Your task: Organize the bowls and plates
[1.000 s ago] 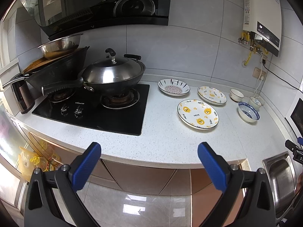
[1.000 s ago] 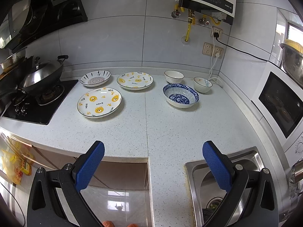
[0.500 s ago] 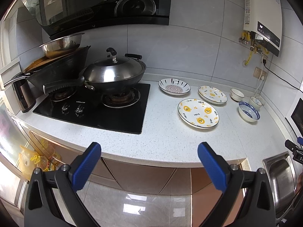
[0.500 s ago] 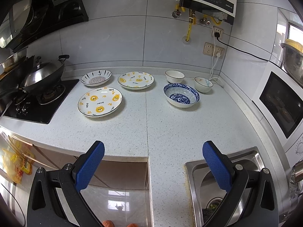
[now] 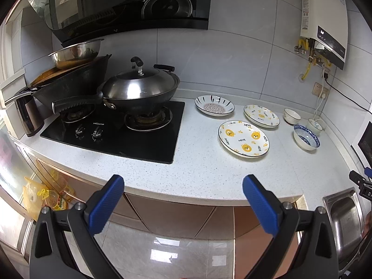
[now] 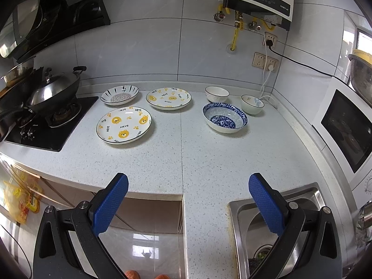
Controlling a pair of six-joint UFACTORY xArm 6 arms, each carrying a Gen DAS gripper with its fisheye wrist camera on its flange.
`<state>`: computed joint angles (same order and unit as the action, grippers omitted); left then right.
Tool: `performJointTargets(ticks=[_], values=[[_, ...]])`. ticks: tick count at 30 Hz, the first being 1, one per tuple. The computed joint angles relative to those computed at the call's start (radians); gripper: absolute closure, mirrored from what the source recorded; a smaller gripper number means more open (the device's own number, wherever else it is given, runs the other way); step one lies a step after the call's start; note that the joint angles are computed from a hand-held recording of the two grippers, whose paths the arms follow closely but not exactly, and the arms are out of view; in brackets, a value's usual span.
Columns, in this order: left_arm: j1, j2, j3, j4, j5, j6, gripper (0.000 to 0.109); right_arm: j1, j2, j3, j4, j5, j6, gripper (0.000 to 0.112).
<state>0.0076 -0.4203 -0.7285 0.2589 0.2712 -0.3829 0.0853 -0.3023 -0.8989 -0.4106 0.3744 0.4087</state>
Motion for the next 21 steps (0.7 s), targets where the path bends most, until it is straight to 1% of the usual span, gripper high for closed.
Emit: performJointTargets(ticks=[3,7,9,12,14,17,20,21], values=[[-0.006,0.015,-0.017,0.025,0.006,-0.032,0.006,-0.001,0.015,-0.009,0.019,-0.013,-0.024,0.01],[-0.031,0.055,-0.062,0.089,0.022,-0.105,0.006,0.0,0.05,-0.035,0.072,-0.046,-0.089,0.01],[-0.047,0.086,-0.095,0.114,0.031,-0.131,0.006,0.003,0.076,-0.053,0.14,-0.069,-0.156,0.01],[-0.075,0.157,-0.166,0.099,0.047,-0.128,0.006,0.007,0.122,-0.086,0.223,-0.101,-0.247,0.01],[-0.092,0.206,-0.212,0.097,0.057,-0.131,0.006,0.015,0.165,-0.123,0.328,-0.104,-0.354,0.01],[-0.117,0.309,-0.304,0.032,0.069,-0.073,0.006,0.027,0.248,-0.199,0.424,-0.092,-0.466,0.01],[-0.132,0.447,-0.434,-0.075,0.087,0.024,0.006,0.042,0.352,-0.304,0.553,-0.045,-0.59,0.01],[-0.134,0.499,-0.486,-0.115,0.099,0.058,0.006,0.045,0.391,-0.345,0.576,-0.023,-0.61,0.01]])
